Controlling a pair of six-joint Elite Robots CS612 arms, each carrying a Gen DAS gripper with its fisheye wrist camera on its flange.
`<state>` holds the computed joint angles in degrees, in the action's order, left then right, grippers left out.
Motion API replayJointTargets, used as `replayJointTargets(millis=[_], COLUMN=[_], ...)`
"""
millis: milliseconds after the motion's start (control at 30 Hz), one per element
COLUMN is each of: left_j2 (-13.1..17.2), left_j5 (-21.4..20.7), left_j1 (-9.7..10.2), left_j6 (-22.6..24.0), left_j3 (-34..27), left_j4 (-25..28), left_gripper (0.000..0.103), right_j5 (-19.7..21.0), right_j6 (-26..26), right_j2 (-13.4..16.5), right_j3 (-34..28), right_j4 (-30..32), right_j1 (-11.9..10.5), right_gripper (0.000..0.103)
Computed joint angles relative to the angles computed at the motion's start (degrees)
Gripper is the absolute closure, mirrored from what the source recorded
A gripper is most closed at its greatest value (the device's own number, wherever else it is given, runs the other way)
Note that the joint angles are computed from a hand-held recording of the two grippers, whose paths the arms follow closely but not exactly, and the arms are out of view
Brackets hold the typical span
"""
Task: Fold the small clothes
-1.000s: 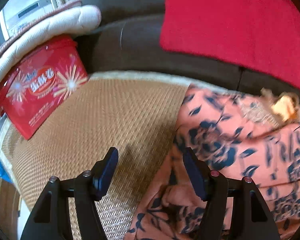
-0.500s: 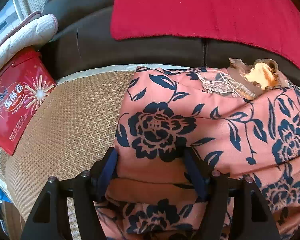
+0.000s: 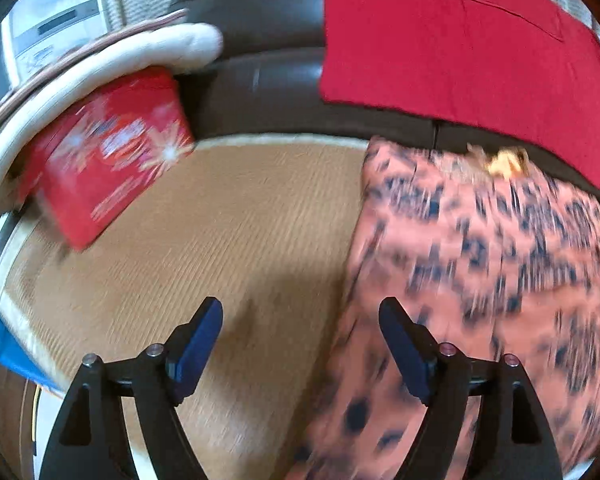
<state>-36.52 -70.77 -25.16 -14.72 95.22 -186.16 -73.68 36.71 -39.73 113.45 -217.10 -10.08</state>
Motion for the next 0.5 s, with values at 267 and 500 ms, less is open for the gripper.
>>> replayJointTargets(millis=[267,500], left_j2=[-2.4,-1.2], left_j5=[-11.4,-17.3], left_j1=[2.47,3.36], left_j6=[-2.5,-3.2], left_j3=[11.3,11.2], left_j4=[-2.5,-3.7], left_gripper=[0.022,0.022], right_j5=[-1.7,-6.3], right_j6=[-2.0,-2.6], right_j2=[-3.5,-4.0], right_j3=[11.3,11.5], right_j4=[3.2,11.7], right_j1=[-0.9,1.0], right_gripper=[0.014,0.014])
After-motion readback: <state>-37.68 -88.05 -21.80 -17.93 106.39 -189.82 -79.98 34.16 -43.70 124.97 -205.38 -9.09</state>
